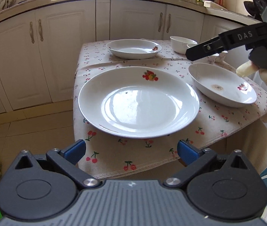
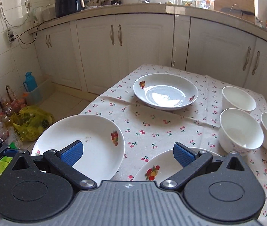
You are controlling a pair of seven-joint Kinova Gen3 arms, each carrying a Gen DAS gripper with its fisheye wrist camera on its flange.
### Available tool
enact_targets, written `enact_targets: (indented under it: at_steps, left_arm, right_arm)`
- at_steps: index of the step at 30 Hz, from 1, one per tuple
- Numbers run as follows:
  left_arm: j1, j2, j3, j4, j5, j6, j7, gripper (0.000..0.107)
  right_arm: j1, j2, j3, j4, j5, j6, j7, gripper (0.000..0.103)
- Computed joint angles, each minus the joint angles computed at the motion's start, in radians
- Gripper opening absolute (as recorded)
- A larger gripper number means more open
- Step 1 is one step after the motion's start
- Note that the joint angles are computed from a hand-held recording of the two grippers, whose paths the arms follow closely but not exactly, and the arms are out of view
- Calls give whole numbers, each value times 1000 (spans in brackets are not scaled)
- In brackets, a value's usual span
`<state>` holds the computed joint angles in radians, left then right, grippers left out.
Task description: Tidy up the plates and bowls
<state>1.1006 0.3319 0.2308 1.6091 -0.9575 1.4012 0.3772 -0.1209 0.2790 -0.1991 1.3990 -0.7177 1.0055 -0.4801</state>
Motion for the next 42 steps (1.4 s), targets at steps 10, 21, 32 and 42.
enact_targets:
  at_steps: [10, 21, 32, 42]
  left_arm:
    - [-70, -61, 18, 97, -12, -135, -97, 102]
    - [-125, -109, 38, 162, -33, -222, -136, 102]
    - [-158, -124, 45, 153, -12, -246, -212, 101]
    - [-231, -149, 24, 178, -47, -344, -289, 101]
  right_arm:
    - [-84, 149, -29, -197, 121, 144, -75, 103]
    - [-173, 320, -38, -458, 240, 349, -201, 72]
    - [-178, 386, -46, -561, 235, 442, -258, 62]
    - [-174, 398, -39, -619, 235, 407, -295, 63]
